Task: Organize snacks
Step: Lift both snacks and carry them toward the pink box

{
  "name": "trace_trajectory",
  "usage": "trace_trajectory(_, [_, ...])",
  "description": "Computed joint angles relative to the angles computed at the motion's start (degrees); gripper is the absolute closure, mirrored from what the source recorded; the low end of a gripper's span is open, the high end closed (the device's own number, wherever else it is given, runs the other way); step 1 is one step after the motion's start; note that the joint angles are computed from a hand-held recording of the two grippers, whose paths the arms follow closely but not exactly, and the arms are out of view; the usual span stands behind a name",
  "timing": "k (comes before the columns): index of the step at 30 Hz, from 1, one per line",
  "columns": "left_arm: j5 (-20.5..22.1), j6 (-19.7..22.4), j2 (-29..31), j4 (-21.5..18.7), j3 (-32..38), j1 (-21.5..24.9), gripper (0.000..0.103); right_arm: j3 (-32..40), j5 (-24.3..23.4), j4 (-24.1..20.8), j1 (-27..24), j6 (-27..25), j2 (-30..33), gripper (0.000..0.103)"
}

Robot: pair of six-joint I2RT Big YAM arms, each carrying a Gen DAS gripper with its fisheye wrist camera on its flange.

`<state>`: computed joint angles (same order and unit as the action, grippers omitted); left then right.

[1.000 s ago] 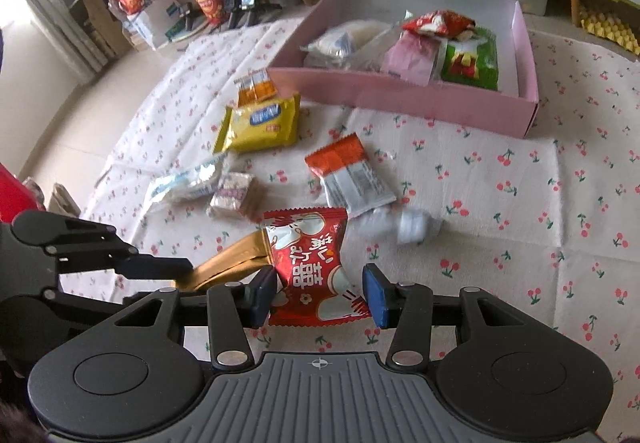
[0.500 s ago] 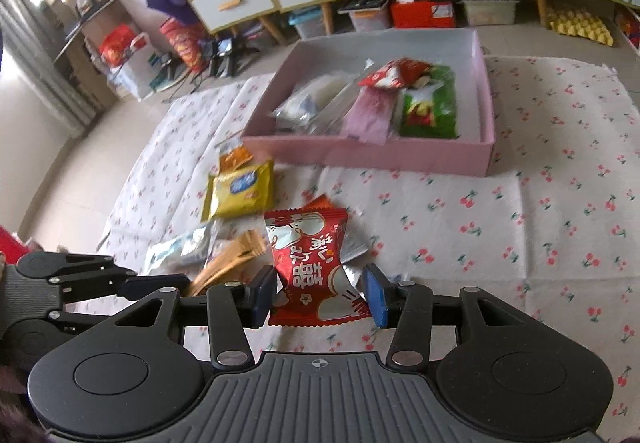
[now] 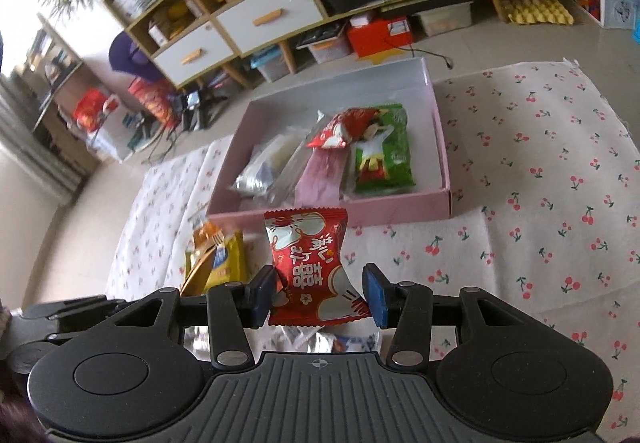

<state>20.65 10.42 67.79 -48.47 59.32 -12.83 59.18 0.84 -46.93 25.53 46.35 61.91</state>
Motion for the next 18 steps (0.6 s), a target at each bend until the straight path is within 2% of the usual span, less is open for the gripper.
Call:
trace_trajectory(10, [-3.68,-4.28,6.18,2.81,6.56,-1.28,0.079,3.26,1.0,2.37,-3.22,-1.11,3.23,0.059])
trace_trajectory(13, [-3.63,-5.46,6.23,4.0,6.52,-1.11,0.079,2.41,-1.54,2.54,-3.95,-3.27,3.12,0.057])
trace_trajectory(15, [-2.27,-5.86,5.81,4.33,5.84,-0.66,0.079,2.38,-4.54,0.36,-4.01,-6.01,3.68,0.056])
trace_trajectory(18, [-1.98,-5.7,5.47,4.19,4.76,-0.53,0.079,2.63,-4.36,-2.83,-2.73,-8.75,5.1,0.055])
